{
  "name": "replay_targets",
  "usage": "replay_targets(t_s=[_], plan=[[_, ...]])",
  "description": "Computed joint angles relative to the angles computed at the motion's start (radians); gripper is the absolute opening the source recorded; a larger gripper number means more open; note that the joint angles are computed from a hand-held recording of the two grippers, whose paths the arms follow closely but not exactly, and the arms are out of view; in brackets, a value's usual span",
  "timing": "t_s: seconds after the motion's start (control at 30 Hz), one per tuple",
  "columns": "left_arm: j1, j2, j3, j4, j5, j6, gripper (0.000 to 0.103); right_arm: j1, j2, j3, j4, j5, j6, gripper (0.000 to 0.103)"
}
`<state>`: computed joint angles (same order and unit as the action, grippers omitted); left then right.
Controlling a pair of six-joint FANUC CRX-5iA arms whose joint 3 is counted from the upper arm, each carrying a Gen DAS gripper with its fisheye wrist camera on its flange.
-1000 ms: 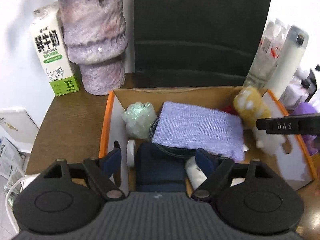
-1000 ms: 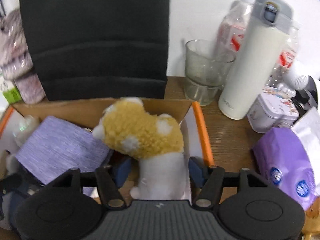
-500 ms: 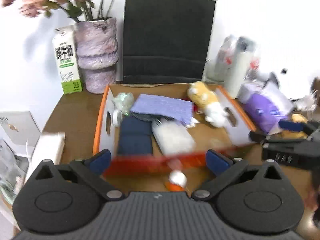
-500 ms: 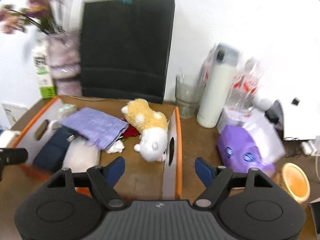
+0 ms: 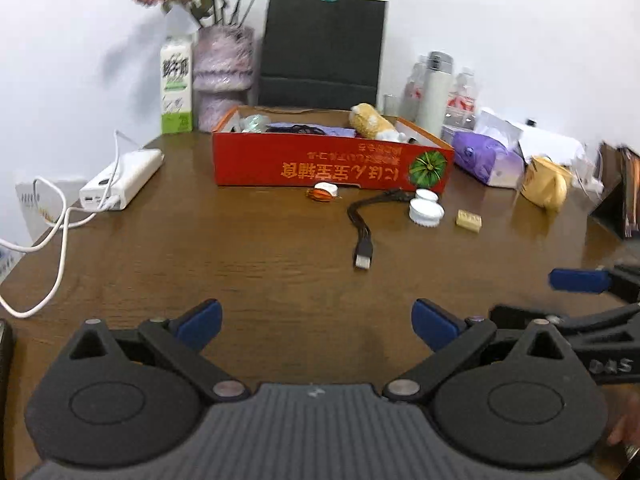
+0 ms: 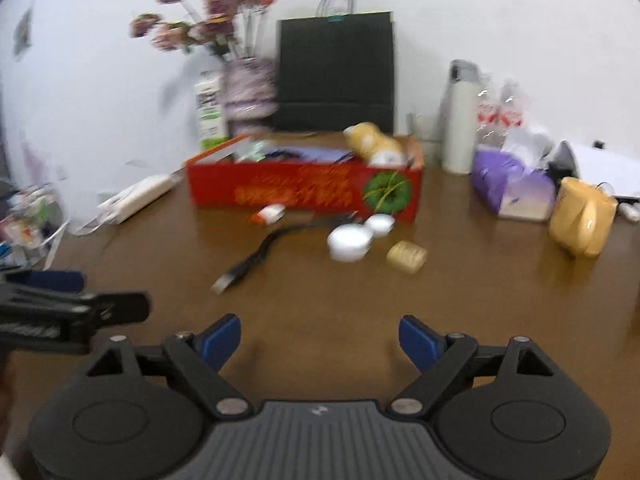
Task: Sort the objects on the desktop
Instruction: 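Move both tools back from the box toward the remaining objects, then grasp the small orange dried item with the left tool while the right tool grasps the white bottle cap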
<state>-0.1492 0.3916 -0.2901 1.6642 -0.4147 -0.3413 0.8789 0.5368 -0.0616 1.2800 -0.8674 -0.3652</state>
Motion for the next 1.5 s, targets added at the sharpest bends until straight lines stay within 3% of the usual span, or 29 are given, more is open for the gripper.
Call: replay_targets(t_s=[0.1, 0.13, 0.2, 0.3, 0.43, 0.57, 0.63, 0.73, 0.8, 0.87, 0.97, 1.1, 1.2, 1.23, 1.33, 1.4, 1.5], plan=[[-0.024, 0.006, 0.001, 0.003, 0.067, -0.05, 0.103, 0.016, 0.004, -0.017, 0.012, -0.021, -0.014, 0.095], [-0.015, 0.009, 0.002, -0.024, 0.054, -0.03, 0.103, 0.013, -0.006, -0.033, 0.031, 0.0, -0.045, 0.095], [0.031, 0.028, 0.033, -0.181, -0.023, 0.103, 0.103, -0.013, -0.032, -0.078, 0.098, 0.07, -0.116, 0.097], [0.067, 0.049, 0.077, -0.356, -0.068, 0.234, 0.103, -0.025, -0.043, -0.095, 0.096, 0.1, -0.17, 0.097], [0.07, 0.048, 0.068, -0.337, -0.082, 0.227, 0.103, -0.053, -0.07, -0.16, 0.234, 0.132, -0.34, 0.097], [0.071, 0.051, 0.079, -0.372, -0.079, 0.258, 0.103, -0.041, -0.055, -0.132, 0.175, 0.115, -0.284, 0.093], [0.069, 0.05, 0.081, -0.381, -0.077, 0.253, 0.103, -0.041, -0.053, -0.128, 0.174, 0.118, -0.266, 0.085], [0.07, 0.083, 0.111, -0.279, -0.173, 0.149, 0.103, -0.046, -0.046, -0.11, 0.152, 0.103, -0.202, 0.084], [0.047, 0.11, 0.157, -0.252, -0.157, 0.085, 0.103, -0.057, -0.032, -0.082, 0.137, 0.077, -0.136, 0.082], [0.029, 0.153, 0.23, -0.293, -0.125, 0.103, 0.103, -0.072, -0.003, -0.03, 0.099, 0.036, -0.045, 0.078], [0.039, 0.251, 0.416, -0.51, -0.15, 0.349, 0.101, -0.119, 0.027, 0.036, 0.037, 0.064, 0.045, 0.072], [0.042, 0.381, 0.638, -0.59, -0.203, 0.484, 0.101, -0.184, 0.062, 0.106, -0.012, 0.17, 0.136, 0.067], [0.023, 0.447, 0.742, -0.621, -0.141, 0.5, 0.095, -0.207, 0.105, 0.18, -0.072, 0.192, 0.24, 0.061], [0.026, 0.477, 0.803, -0.68, -0.155, 0.545, 0.092, -0.217, 0.113, 0.193, -0.075, 0.209, 0.254, 0.061], [0.044, 0.608, 1.066, -0.866, -0.324, 0.74, 0.083, -0.235, 0.136, 0.231, -0.107, 0.235, 0.297, 0.061], [0.04, 0.665, 1.189, -0.972, -0.375, 0.853, 0.078, -0.238, 0.153, 0.262, -0.162, 0.236, 0.342, 0.06], [0.04, 0.701, 1.245, -0.973, -0.413, 0.875, 0.07, -0.24, 0.164, 0.274, -0.2, 0.246, 0.372, 0.058]])
